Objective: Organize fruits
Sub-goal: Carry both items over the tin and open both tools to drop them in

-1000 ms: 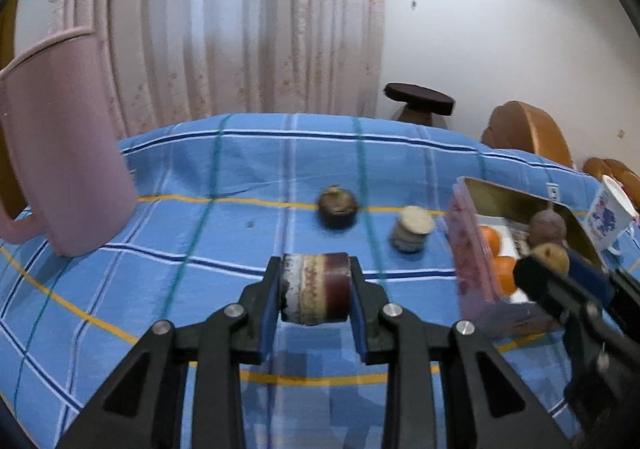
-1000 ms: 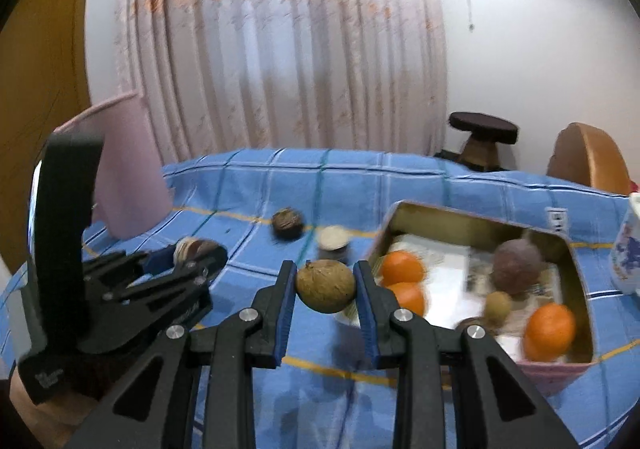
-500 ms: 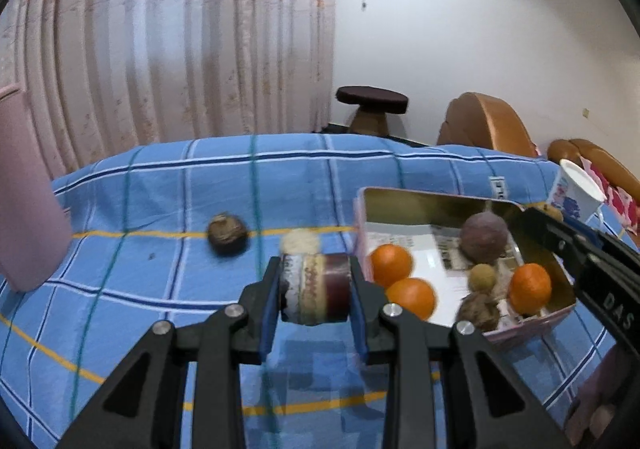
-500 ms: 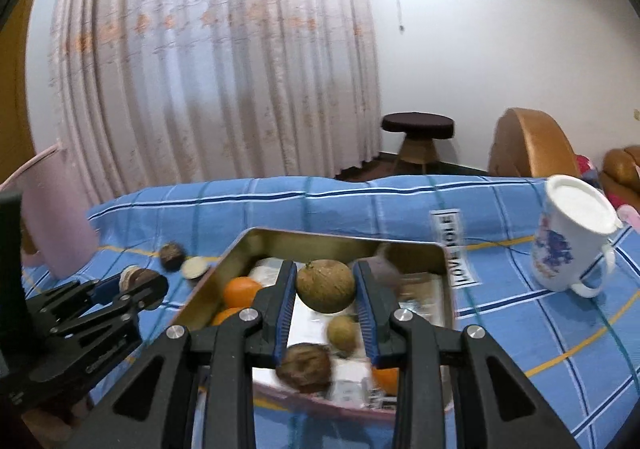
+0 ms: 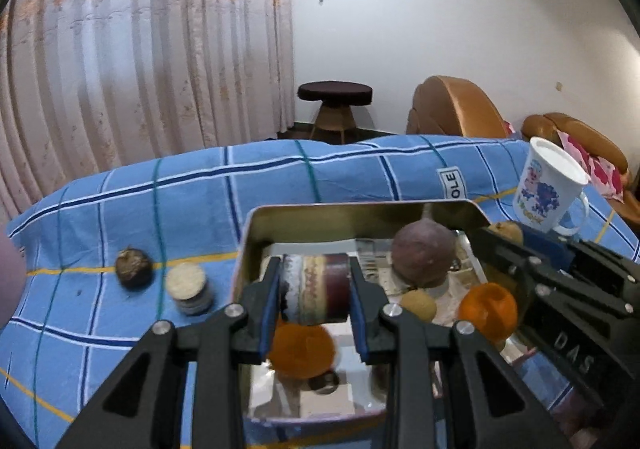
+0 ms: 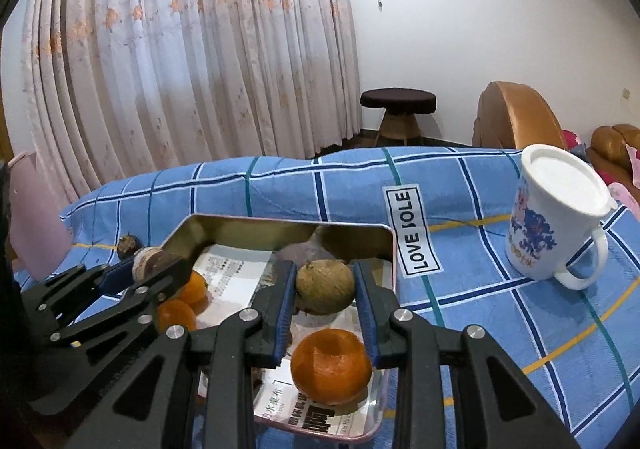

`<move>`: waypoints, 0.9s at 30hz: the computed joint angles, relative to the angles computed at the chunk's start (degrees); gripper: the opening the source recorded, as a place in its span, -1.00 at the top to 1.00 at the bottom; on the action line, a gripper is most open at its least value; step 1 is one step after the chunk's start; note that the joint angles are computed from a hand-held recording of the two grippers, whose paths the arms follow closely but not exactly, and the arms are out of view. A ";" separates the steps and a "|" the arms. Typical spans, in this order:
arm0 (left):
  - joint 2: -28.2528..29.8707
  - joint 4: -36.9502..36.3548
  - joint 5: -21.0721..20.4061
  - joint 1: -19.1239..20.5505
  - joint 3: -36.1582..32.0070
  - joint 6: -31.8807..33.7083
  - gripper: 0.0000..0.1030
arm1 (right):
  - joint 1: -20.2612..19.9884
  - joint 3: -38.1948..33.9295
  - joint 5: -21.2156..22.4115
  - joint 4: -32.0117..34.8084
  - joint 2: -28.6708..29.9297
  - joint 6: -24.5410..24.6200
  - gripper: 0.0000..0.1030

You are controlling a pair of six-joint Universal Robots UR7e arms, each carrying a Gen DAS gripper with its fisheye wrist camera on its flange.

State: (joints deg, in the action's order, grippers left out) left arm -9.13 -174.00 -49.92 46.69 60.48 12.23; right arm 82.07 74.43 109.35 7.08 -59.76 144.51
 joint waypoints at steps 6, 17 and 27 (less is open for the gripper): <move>0.98 5.89 -0.90 0.49 -2.76 -1.99 0.38 | -0.22 -1.57 0.31 2.06 0.93 -0.30 0.39; 1.57 7.51 1.18 0.12 -3.76 -2.75 0.17 | -1.37 -6.66 -2.61 10.79 4.13 3.77 0.38; -0.22 5.92 1.05 0.43 -1.43 -7.60 -0.43 | -3.70 -8.27 -11.04 16.55 3.50 10.92 0.34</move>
